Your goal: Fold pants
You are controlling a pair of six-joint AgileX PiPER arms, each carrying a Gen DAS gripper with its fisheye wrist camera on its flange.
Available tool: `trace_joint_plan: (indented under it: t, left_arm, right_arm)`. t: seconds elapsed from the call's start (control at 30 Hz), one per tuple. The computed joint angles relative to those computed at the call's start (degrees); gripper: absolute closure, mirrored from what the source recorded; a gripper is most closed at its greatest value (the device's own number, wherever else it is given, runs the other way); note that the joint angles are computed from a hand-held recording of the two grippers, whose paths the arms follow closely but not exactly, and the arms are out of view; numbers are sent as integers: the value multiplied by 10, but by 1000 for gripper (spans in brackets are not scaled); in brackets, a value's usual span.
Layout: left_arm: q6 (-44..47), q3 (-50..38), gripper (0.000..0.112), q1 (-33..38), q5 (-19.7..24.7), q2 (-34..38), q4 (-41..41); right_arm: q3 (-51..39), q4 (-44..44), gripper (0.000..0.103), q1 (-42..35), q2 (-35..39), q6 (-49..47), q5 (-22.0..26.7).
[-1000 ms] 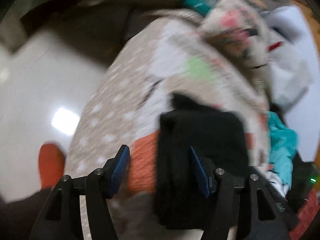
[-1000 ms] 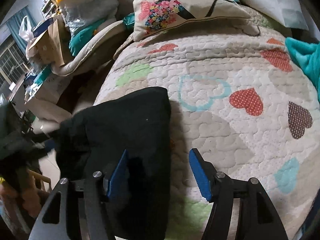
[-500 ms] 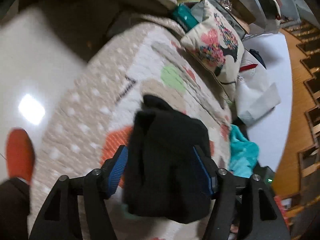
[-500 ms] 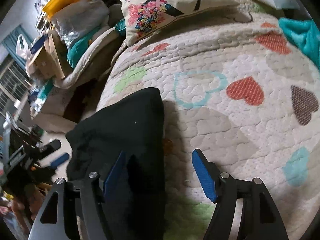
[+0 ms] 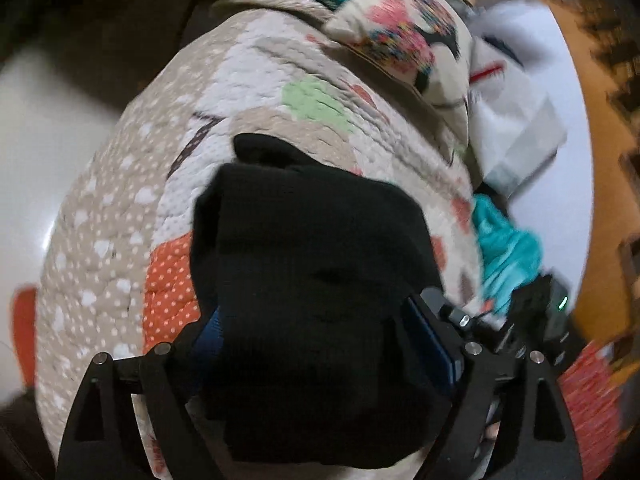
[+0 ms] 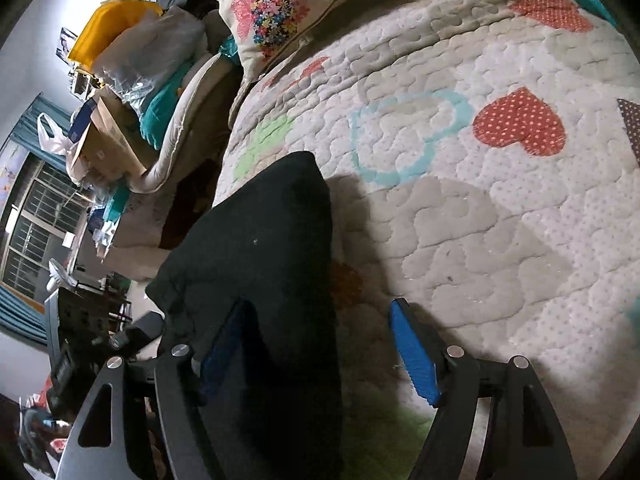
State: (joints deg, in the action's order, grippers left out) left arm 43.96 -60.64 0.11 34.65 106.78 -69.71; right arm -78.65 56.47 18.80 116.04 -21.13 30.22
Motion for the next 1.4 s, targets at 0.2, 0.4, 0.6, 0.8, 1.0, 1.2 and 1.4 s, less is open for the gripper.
trace_joint_plan:
  t: [0.2,0.4,0.6,0.8,1.0,1.2,1.4]
  left_arm:
    - [-66,-2,70,-20,-42,-18,97]
    - [13,-1,42,14,9,10,-27]
    - [-69,3,76,-44,-75,-28,100]
    - [-9,-1,79,-48,-66,-46,40]
    - [-100,-58,75,-74,-56,-7,109]
    - [-67,-34,65,-12,-14,-4,37]
    - [-3,-49,53,24,91,45,-63]
  right_arm:
    - [-81,5,24,0,53,12,58]
    - [-120,-51,32,25,70,32,70]
    - [-101,-75,59,34,35,39,56]
    - [-123,-212,67,60,7,134,48]
    - [-107,-290,67,37,-7,209,48]
    - [-72,-272,43,5,10,252,20]
    - [-108,-439,37,37,18,363,35]
